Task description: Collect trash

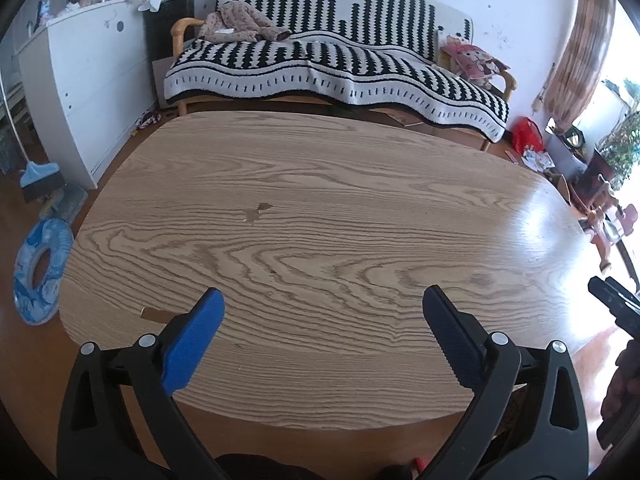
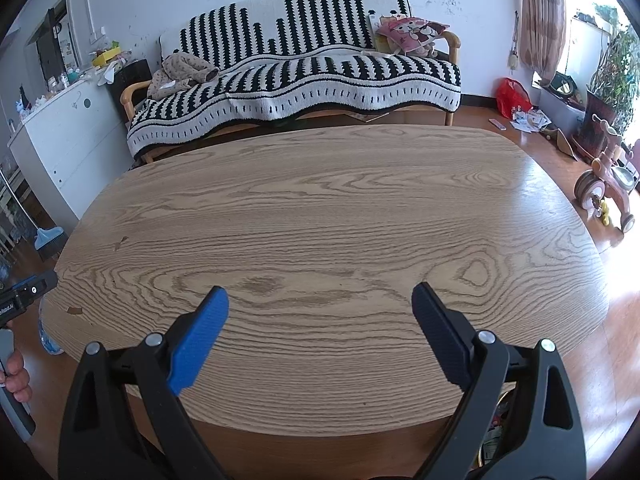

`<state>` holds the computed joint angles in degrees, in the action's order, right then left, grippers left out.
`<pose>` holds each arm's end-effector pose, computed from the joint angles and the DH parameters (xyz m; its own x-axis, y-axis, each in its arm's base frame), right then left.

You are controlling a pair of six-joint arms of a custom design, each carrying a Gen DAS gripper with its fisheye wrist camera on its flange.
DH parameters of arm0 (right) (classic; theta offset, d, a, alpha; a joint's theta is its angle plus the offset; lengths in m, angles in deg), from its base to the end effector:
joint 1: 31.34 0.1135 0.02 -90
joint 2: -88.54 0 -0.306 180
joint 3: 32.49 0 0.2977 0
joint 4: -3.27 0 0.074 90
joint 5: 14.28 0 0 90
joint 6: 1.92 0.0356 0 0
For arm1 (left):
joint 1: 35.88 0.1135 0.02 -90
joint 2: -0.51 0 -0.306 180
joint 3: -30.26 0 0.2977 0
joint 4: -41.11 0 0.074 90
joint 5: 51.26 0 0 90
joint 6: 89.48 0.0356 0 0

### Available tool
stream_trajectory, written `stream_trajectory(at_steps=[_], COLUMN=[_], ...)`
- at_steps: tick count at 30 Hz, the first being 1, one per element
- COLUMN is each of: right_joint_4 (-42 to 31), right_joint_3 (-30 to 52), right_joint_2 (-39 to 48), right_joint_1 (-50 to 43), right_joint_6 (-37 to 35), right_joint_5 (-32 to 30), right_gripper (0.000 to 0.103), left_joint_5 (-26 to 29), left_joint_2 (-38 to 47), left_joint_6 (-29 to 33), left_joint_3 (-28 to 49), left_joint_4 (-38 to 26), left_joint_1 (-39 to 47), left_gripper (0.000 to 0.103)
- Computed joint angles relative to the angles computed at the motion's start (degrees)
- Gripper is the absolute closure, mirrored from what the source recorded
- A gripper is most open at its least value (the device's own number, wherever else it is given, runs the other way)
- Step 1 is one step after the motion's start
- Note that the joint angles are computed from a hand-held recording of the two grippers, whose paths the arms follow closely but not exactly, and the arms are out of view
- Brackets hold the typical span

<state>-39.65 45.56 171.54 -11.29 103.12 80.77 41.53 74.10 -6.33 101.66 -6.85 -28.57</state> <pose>0.3324 0.1180 0.3104 -0.7470 0.0025 -0.6648 -0.0955 0.9892 0.1110 0.2990 0.0366 0.3115 -0.7446 -0.2156 -0.6317 -0.1863 0.9759 -0.1135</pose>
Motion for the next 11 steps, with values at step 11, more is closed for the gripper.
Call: stream_trajectory(at_steps=[11], right_joint_4=[0.1], right_joint_3=[0.0], right_joint_2=[0.1], right_joint_1=[-0.3], right_joint_6=[-0.2], right_joint_5=[0.0], right_gripper=[0.013], left_joint_5=[-4.1], left_joint_2=[0.4], left_joint_6=[-1.0], left_joint_3=[1.1], left_joint_4=[-0.6], left_joint_1=[-0.4], left_gripper=[0.007])
